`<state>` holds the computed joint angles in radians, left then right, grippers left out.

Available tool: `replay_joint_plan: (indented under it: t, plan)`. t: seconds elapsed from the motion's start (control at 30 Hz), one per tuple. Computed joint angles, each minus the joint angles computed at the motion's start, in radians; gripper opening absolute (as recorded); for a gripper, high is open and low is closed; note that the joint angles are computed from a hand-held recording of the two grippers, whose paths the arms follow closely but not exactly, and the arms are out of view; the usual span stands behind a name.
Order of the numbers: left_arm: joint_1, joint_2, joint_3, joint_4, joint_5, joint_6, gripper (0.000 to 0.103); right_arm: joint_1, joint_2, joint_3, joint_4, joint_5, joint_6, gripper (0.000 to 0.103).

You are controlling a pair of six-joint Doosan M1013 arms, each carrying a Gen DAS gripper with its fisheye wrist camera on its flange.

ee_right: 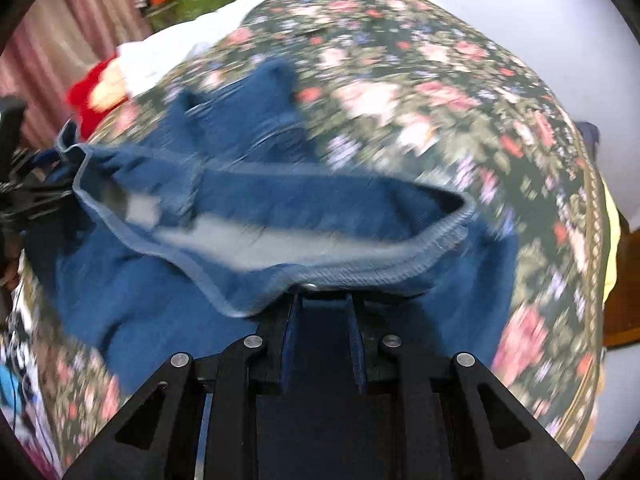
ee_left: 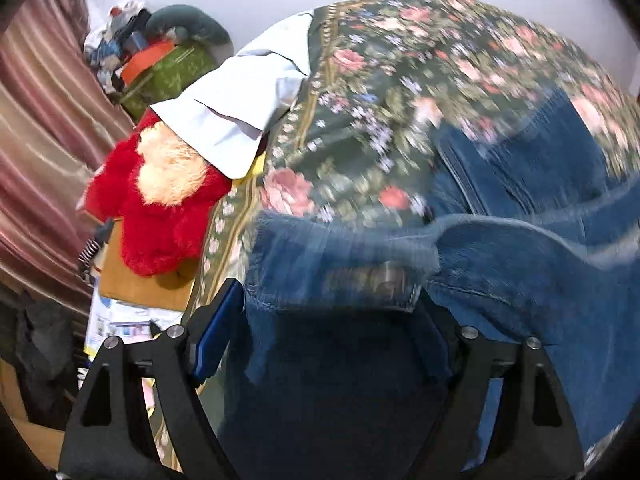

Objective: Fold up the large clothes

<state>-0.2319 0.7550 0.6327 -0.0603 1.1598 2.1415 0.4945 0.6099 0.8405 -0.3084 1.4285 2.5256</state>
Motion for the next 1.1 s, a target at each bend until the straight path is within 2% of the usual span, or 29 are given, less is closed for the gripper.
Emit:
replay_joint_plan:
  t: [0.07,0.1,0.2,0.23,0.3,0.43,0.5,0.63,0.73,0.83,0.97,1.03,1.1]
  plan:
    - [-0.002,0.023,-0.032,0.019,-0.001,-0.014,0.083,-0.018,0.001,0.005,-0.022,0.010,0.032,0.019]
    - [0.000,0.036,-0.049,0.020,0.008,-0.036,0.085,-0.031,-0.011,0.030,-0.015,-0.019,0.055,0.019]
    - [0.014,0.094,-0.150,-0.011,0.112,-0.108,0.091,-0.051,-0.061,0.125,0.010,-0.149,0.145,0.019]
    - [0.017,0.102,-0.164,-0.018,0.130,-0.116,0.092,-0.052,-0.067,0.139,0.011,-0.169,0.163,0.019]
    - [0.025,0.101,-0.173,-0.045,0.149,-0.132,0.091,-0.041,-0.065,0.132,-0.022,-0.148,0.186,0.019]
    - [0.043,0.018,-0.072,-0.150,0.088,-0.019,0.087,-0.001,-0.035,0.064,-0.104,-0.010,0.166,0.019]
    - [0.054,-0.034,-0.010,-0.207,0.039,0.065,0.087,0.022,-0.025,0.033,-0.135,0.025,0.120,0.019]
    - [0.067,-0.109,0.079,-0.289,-0.012,0.188,0.087,0.050,-0.014,-0.014,-0.149,0.020,0.078,0.019]
    - [0.069,-0.138,0.122,-0.325,-0.026,0.244,0.087,0.057,0.007,-0.067,-0.105,-0.042,0.079,0.019]
    - [0.066,-0.157,0.164,-0.322,-0.046,0.289,0.087,0.061,0.033,-0.106,-0.032,-0.124,0.089,0.019]
    - [0.068,-0.165,0.217,-0.276,-0.023,0.325,0.087,0.060,0.099,-0.188,0.103,-0.156,0.033,0.019]
    - [0.058,-0.182,0.273,-0.191,-0.082,0.346,0.087,0.063,0.143,-0.246,0.153,-0.112,-0.031,0.019]
    - [0.054,-0.187,0.318,-0.093,-0.147,0.334,0.090,0.067,0.192,-0.314,0.160,-0.014,-0.095,0.019]
